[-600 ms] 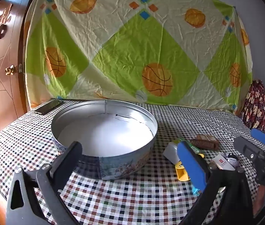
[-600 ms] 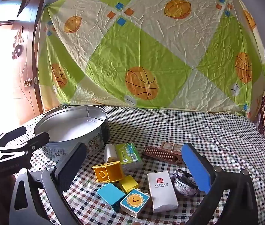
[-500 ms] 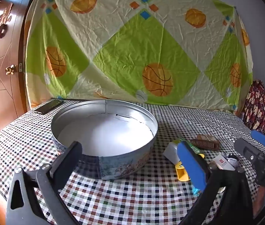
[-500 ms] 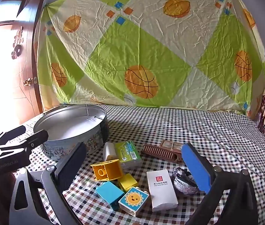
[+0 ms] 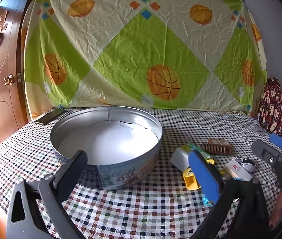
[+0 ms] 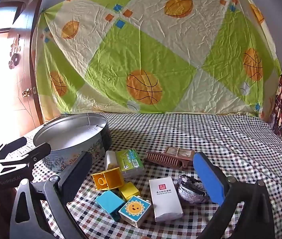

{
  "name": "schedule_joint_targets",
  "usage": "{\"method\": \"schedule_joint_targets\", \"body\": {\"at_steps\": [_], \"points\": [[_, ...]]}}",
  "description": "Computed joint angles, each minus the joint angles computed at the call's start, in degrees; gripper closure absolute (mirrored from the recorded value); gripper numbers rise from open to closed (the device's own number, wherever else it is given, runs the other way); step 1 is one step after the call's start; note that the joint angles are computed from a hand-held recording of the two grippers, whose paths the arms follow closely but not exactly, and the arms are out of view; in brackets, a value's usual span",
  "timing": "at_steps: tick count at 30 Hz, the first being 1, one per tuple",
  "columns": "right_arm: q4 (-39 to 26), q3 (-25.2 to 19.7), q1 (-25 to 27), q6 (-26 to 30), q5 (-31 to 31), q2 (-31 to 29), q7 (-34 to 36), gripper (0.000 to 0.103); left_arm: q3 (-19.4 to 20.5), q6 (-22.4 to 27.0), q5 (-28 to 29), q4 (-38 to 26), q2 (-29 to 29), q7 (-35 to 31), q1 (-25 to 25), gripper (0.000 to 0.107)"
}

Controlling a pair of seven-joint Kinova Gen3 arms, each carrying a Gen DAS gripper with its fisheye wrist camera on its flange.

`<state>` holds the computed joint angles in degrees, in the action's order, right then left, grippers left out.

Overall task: Organize rigid objects
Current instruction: 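Move left tool toward yellow face block while right tool approaches silver-purple foil pouch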

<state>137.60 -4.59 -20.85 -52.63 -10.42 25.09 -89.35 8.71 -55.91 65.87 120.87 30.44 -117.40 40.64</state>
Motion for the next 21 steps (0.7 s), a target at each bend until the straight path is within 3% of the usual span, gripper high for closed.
{"method": "schedule_joint_targets", "body": {"at_steps": [21], "points": [[0.53, 0.03, 1.94, -0.5, 1.47, 0.8, -3.01, 0.0, -0.07, -0.98, -0.14, -0.52, 1.83, -1.84, 0.62, 0.005]]}}
